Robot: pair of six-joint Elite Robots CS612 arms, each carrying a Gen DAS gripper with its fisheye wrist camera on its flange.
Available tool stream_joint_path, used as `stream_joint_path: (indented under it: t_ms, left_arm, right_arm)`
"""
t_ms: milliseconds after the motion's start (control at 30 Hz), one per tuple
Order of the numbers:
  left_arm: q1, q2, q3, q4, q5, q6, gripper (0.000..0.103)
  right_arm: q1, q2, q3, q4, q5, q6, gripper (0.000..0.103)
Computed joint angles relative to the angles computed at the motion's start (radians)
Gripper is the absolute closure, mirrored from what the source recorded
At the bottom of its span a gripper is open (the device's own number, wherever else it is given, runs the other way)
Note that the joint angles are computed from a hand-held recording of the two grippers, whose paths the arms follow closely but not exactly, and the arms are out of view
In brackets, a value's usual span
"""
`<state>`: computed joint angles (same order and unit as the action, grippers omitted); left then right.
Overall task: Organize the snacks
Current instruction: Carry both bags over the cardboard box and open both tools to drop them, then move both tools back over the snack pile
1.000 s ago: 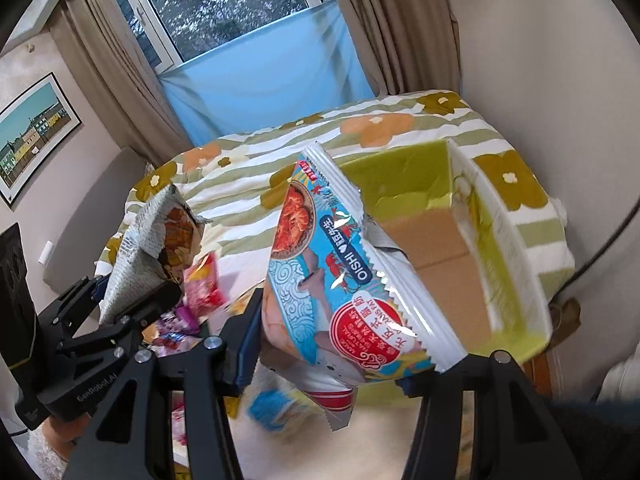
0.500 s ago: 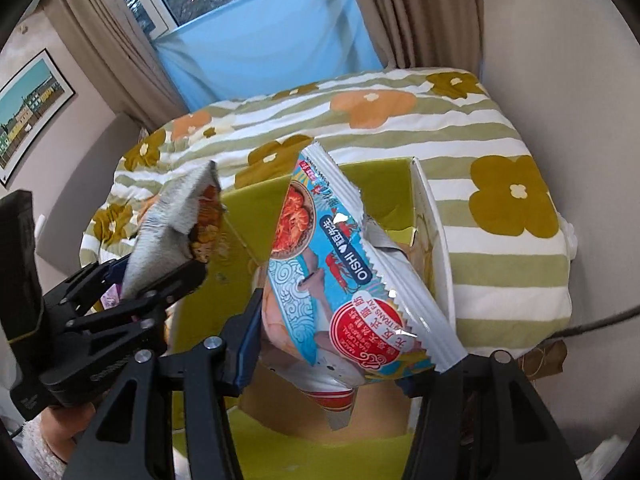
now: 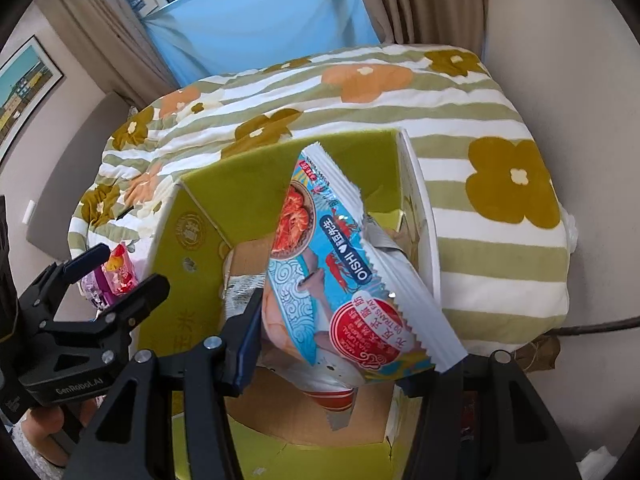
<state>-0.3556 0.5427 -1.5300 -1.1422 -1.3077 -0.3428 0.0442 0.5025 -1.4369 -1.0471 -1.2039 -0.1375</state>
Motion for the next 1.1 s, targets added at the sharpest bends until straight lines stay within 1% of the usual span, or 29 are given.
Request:
stream_joint_path:
  t_ms: [67,200,267,367,433,467,500,533,567,600,700,800,1000,1100]
  left_arm:
    - [0.003,0.003,-0.019,0.015,-0.002,-0.023,0.001]
    - [0.012,0.008,-0.048,0.020,-0.010,-0.060,0.001]
    - [0.013,0.009,-0.057,0.027,-0.001,-0.060,0.001]
    - [0.014,0.008,-0.063,0.040,0.022,-0.065,0.001]
    - [0.018,0.008,-0.067,0.052,0.019,-0.092,0.001]
    - [0.019,0.008,-0.069,0.054,0.013,-0.102,0.001]
    - [0.021,0.010,-0.075,0.052,0.003,-0.107,0.001]
    - [0.022,0.012,-0.082,0.052,0.000,-0.109,0.001]
    - [0.022,0.014,-0.087,0.054,0.003,-0.110,0.001]
    - [0.020,0.015,-0.092,0.058,0.010,-0.108,0.001]
    - [0.015,0.017,-0.097,0.067,0.030,-0.109,0.001]
    - [0.014,0.018,-0.102,0.066,0.028,-0.116,0.001]
    - [0.004,0.014,-0.115,0.082,0.052,-0.126,0.001]
    - [0.002,0.010,-0.124,0.087,0.062,-0.122,0.001]
  right_arm:
    - [0.002,-0.006,0.002,-0.010,0.000,-0.001,0.053]
    - [0.006,-0.024,0.038,-0.018,0.032,0.027,0.053]
    - [0.010,-0.030,0.057,-0.027,0.030,0.027,0.053]
    - [0.015,-0.042,0.097,-0.027,0.047,0.028,0.052]
    - [0.018,-0.048,0.121,-0.024,0.040,0.047,0.051]
    - [0.021,-0.049,0.131,-0.029,0.033,0.050,0.046]
    - [0.021,-0.047,0.132,-0.036,0.032,0.051,0.034]
    - [0.021,-0.044,0.130,-0.042,0.031,0.053,0.026]
    - [0.020,-0.037,0.121,-0.055,0.029,0.059,0.009]
    - [0.019,-0.033,0.113,-0.060,0.027,0.059,0.004]
    - [0.017,-0.020,0.085,-0.062,0.008,0.054,0.004]
    - [0.015,-0.013,0.064,-0.053,-0.014,0.036,0.004]
    - [0.015,-0.012,0.049,-0.062,-0.044,-0.010,0.004]
    - [0.014,-0.012,0.036,-0.070,-0.049,-0.010,0.004]
